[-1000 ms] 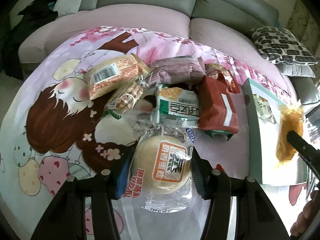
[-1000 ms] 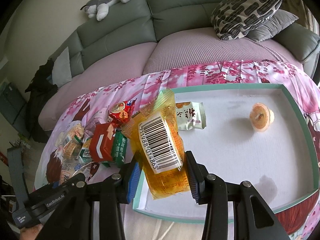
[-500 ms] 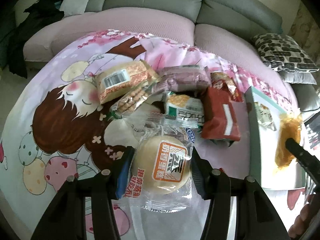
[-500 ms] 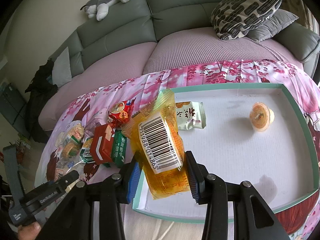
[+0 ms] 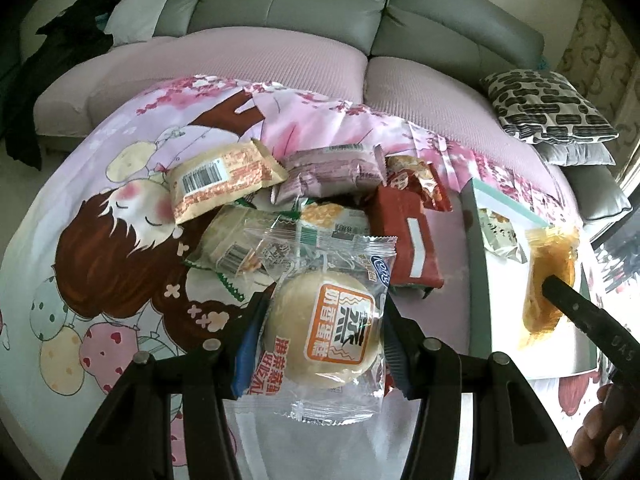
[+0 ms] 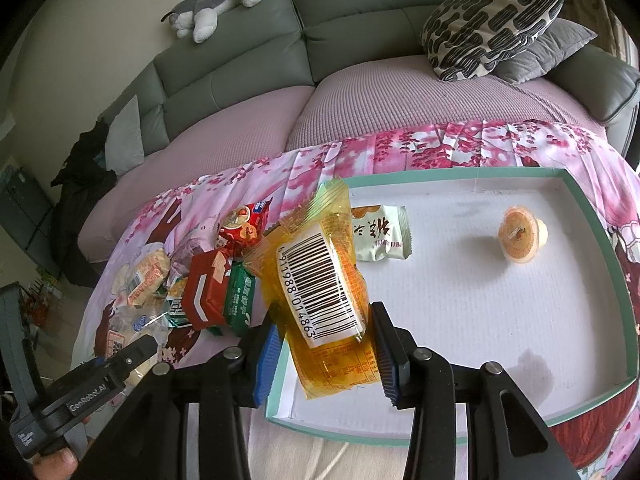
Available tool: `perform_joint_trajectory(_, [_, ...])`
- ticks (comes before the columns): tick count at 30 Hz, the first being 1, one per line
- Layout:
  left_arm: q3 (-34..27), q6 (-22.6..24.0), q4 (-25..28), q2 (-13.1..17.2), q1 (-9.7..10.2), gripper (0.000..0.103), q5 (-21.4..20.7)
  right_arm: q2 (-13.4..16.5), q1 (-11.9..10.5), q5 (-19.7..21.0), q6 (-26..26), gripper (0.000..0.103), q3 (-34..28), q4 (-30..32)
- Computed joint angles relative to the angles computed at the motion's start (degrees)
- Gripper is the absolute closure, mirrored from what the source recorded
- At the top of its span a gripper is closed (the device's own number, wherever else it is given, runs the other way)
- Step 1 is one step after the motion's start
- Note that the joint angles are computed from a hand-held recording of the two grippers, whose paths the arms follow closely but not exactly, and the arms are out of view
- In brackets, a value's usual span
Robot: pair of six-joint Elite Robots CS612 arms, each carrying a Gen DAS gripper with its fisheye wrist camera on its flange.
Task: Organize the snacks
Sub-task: 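Grasp the round bun in clear wrap with the left tool while the right tool holds the orange bag, then lower the bun into the tray with the left tool while the right tool releases the orange bag there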
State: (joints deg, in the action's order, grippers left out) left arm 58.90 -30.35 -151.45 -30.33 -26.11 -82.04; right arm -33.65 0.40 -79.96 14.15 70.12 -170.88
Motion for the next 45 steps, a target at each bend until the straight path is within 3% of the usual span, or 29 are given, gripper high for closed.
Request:
perform_joint_trajectory(5, [-0.58,2.60,-2.23,0.00,-0.38,0.047,-0.74,-0.94,-1.17,-2.51,4.19,0.058,1.86,-2.13])
perform_joint_trajectory(12, [-4.29,7.32,-1.19,1.23,-1.59,0.047,-1.66,-2.40,-2.88,-7.34,9.36,0.058,4.61,-3.94])
perform_joint_trajectory(26, [-18.63,17.49,1.78,7.68,-4.47,0.047,-6.97,-5.10,-6.21,-16.34,17.24,0.058,9.85,-4.31])
perform_joint_trajectory(33, [-26.72,19.76,6.32,12.13,-5.47,0.047,-8.87,-4.83,-6.98,-15.85,17.59,0.058,9.95,-4.28])
perform_joint_trajectory(45, [-39.47,18.67,17.44,19.38,-6.04,0.047,-9.16,-3.14,-6.83,-13.89,15.60,0.058,7.43,-2.66])
